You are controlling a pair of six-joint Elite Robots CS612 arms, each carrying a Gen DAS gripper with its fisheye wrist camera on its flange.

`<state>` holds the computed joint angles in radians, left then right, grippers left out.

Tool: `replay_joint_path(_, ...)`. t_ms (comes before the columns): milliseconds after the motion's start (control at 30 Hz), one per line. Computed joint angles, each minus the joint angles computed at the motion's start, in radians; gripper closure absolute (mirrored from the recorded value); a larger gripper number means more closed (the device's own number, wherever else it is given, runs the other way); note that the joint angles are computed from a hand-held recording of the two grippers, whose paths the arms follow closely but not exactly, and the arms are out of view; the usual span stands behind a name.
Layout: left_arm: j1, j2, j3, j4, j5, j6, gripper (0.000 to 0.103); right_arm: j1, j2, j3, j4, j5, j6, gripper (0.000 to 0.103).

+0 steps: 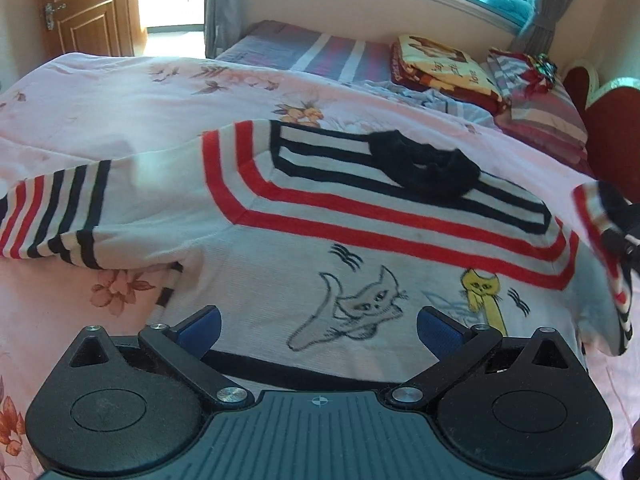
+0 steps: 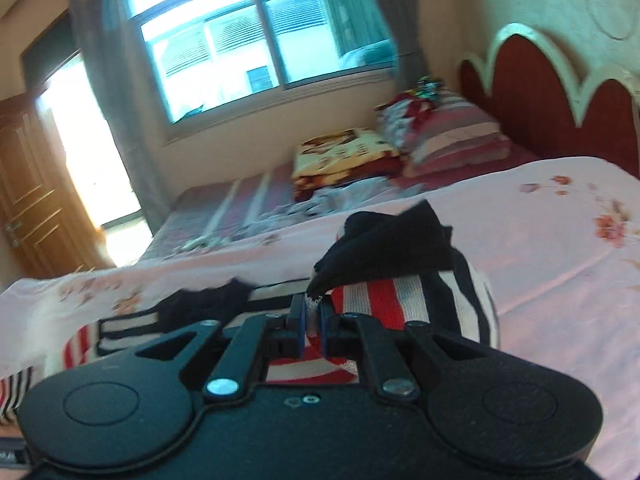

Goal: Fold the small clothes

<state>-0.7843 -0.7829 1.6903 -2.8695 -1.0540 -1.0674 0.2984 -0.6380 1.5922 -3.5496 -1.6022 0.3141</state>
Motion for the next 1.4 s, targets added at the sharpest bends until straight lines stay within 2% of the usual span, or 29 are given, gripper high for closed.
replay_joint_path(67,0.013,0.003,0.016,-0.042,0.015,-0.003,0.0,0.031,0.026,-0.047,0.069,0.06,-0.03,0.095)
replay_joint_path(133,0.029,0.011,0.015,-0.064,-0.007,0.023,0.0,0.049,0.048,-0.088,0.163,0.128,-0.049,0.095)
replay_joint_path(233,0.051,0.035,-0.003,-0.104,-0.072,0.072,0.0,0.075,0.07,-0.133,0.3,0.167,-0.082,0.076)
replay_joint_path(267,0.057,0.044,-0.01,-0.121,-0.099,0.089,0.0,0.077,0.071,-0.136,0.316,0.176,-0.08,0.069)
replay_joint_path(333,0.062,0.06,-0.024,-0.15,-0.145,0.12,0.0,0.081,0.059,-0.103,0.263,0.195,-0.082,0.065)
replay_joint_path(367,0.064,0.068,-0.032,-0.161,-0.167,0.133,0.0,0.078,0.047,-0.084,0.242,0.188,-0.093,0.065)
replay_joint_path(433,0.065,0.085,-0.049,-0.184,-0.225,0.153,0.0,0.078,0.022,-0.037,0.18,0.116,-0.095,0.064)
replay_joint_path(500,0.062,0.099,-0.061,-0.202,-0.269,0.152,0.001,0.072,0.001,0.003,0.143,0.039,-0.091,0.056)
replay_joint_path(567,0.059,0.116,-0.066,-0.241,-0.302,0.126,0.001,0.057,-0.019,0.046,0.111,-0.007,-0.063,0.05)
replay_joint_path(600,0.059,0.125,-0.07,-0.26,-0.316,0.111,0.008,0.049,-0.024,0.066,0.101,-0.022,-0.048,0.048)
replay_joint_path(633,0.06,0.138,-0.074,-0.296,-0.328,0.105,0.023,0.043,-0.029,0.08,0.097,-0.037,-0.036,0.048)
replay_joint_path(667,0.062,0.154,-0.078,-0.349,-0.344,0.105,0.026,0.037,-0.033,0.094,0.093,-0.052,-0.025,0.047)
replay_joint_path(867,0.048,0.19,-0.121,-0.368,-0.273,0.096,0.027,0.027,-0.036,0.129,0.093,-0.131,-0.014,0.047)
replay_joint_path(967,0.043,0.213,-0.133,-0.437,-0.24,0.089,0.029,0.023,-0.029,0.127,0.106,-0.151,-0.003,0.047)
replay_joint_path(1000,0.044,0.22,-0.136,-0.457,-0.239,0.074,0.038,0.023,-0.027,0.125,0.109,-0.16,-0.001,0.047)
replay_joint_path(1033,0.043,0.221,-0.139,-0.451,-0.225,0.061,0.06,0.024,-0.023,0.121,0.114,-0.176,-0.003,0.047)
replay_joint_path(1067,0.046,0.227,-0.14,-0.472,-0.226,0.049,0.073,0.026,-0.018,0.114,0.124,-0.193,-0.011,0.047)
replay_joint_path(1100,0.052,0.229,-0.134,-0.496,-0.244,0.022,0.091,0.027,-0.014,0.109,0.132,-0.202,-0.019,0.047)
replay_joint_path(1167,0.055,0.231,-0.131,-0.509,-0.229,-0.001,0.091,0.025,-0.008,0.096,0.157,-0.203,-0.024,0.047)
replay_joint_path(1333,0.054,0.219,-0.108,-0.612,-0.15,0.039,0.093,0.018,0.005,0.074,0.181,-0.195,0.003,0.051)
replay_joint_path(1400,0.061,0.204,-0.091,-0.644,-0.109,0.052,0.093,0.015,0.008,0.065,0.197,-0.175,0.006,0.063)
